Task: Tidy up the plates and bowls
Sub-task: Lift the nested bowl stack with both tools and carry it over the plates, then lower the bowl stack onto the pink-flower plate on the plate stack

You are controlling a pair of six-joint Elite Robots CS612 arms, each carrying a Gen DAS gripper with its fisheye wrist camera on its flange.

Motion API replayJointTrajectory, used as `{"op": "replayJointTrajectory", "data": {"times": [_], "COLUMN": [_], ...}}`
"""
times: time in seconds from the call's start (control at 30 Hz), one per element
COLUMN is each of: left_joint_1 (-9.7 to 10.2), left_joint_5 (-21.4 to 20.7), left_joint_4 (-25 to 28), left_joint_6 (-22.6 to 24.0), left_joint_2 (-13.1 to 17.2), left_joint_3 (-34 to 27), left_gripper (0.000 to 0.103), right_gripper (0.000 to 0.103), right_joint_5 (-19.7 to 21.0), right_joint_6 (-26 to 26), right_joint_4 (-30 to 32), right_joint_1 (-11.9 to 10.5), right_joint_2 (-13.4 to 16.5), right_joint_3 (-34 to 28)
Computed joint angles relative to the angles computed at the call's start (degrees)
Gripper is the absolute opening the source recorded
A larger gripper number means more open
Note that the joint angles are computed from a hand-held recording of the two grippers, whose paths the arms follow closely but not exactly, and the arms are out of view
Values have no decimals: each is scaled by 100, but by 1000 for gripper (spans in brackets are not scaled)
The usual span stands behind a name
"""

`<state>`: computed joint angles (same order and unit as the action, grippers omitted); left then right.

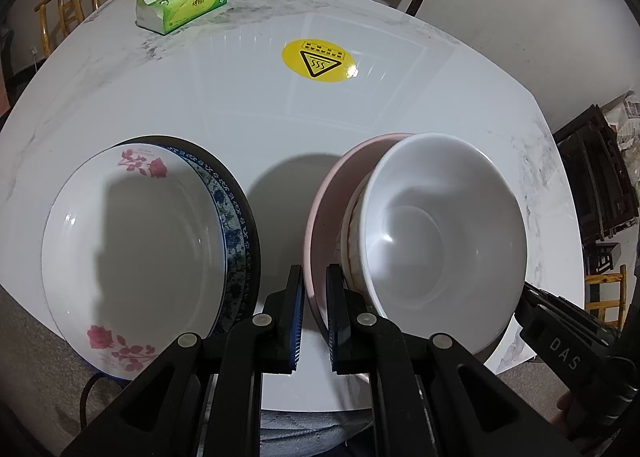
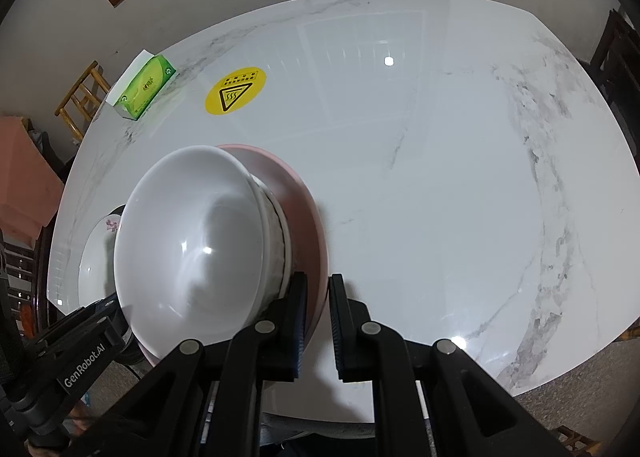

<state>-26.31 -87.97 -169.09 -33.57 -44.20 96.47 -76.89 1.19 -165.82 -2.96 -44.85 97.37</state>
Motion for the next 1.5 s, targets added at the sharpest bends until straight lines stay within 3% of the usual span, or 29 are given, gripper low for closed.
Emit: {"op": "replayJointTrajectory", "data": {"times": [0.77, 1.5], "left_joint_1": [123, 471], "left_joint_5": [94, 388], "left_joint_4": [-104, -435], "left_joint_6": [-111, -431], "left_joint_2": [-239, -564], "left_joint_3": [226, 674], "left_gripper": [6, 6], "right_gripper": [12, 12], "right_joint_5": [-47, -14], "right_joint_6": [-218, -631], "right_joint_4": [144, 401], "right_joint_1": [211, 693], "right_joint_2": [-109, -108], "right_joint_3": [-124, -447]}}
